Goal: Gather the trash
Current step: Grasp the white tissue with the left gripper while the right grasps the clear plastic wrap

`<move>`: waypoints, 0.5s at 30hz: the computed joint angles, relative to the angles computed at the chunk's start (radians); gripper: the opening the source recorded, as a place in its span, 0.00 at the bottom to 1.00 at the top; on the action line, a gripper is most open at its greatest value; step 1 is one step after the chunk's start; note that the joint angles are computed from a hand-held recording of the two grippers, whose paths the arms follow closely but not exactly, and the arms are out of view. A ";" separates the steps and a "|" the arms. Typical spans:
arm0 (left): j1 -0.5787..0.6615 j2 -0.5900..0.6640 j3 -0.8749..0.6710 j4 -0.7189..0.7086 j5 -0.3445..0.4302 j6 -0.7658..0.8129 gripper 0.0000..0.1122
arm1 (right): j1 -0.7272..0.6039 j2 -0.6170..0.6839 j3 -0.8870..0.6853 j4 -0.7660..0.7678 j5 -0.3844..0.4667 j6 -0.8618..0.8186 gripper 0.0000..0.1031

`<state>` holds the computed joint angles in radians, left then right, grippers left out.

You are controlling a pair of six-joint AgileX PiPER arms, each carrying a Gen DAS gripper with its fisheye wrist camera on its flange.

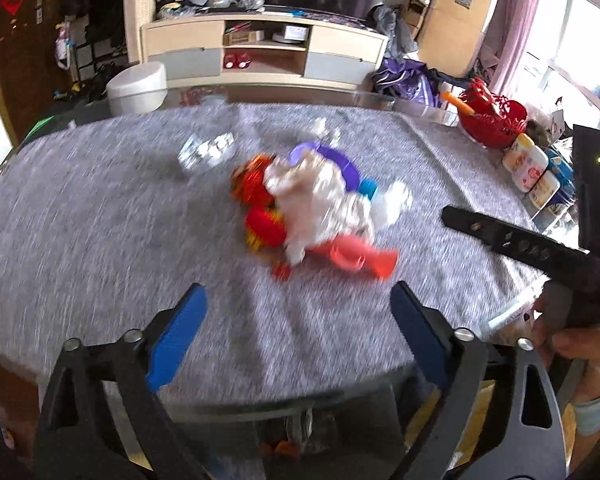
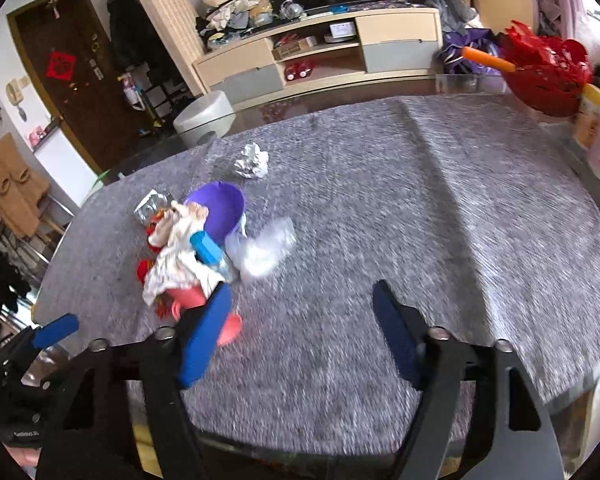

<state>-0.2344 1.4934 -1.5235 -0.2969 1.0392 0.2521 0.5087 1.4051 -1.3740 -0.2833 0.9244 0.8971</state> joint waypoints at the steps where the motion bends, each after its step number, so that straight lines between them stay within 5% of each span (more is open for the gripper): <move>1: -0.013 0.031 -0.038 0.003 0.002 -0.002 0.71 | -0.019 0.017 -0.011 0.026 -0.015 -0.030 0.61; 15: -0.057 0.234 -0.217 -0.018 0.029 0.007 0.48 | -0.084 0.160 -0.090 0.183 -0.076 -0.185 0.53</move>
<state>-0.2912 1.7269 -1.7408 -0.3145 1.0680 0.2595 0.4249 1.5655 -1.4637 -0.0998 0.8488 0.7121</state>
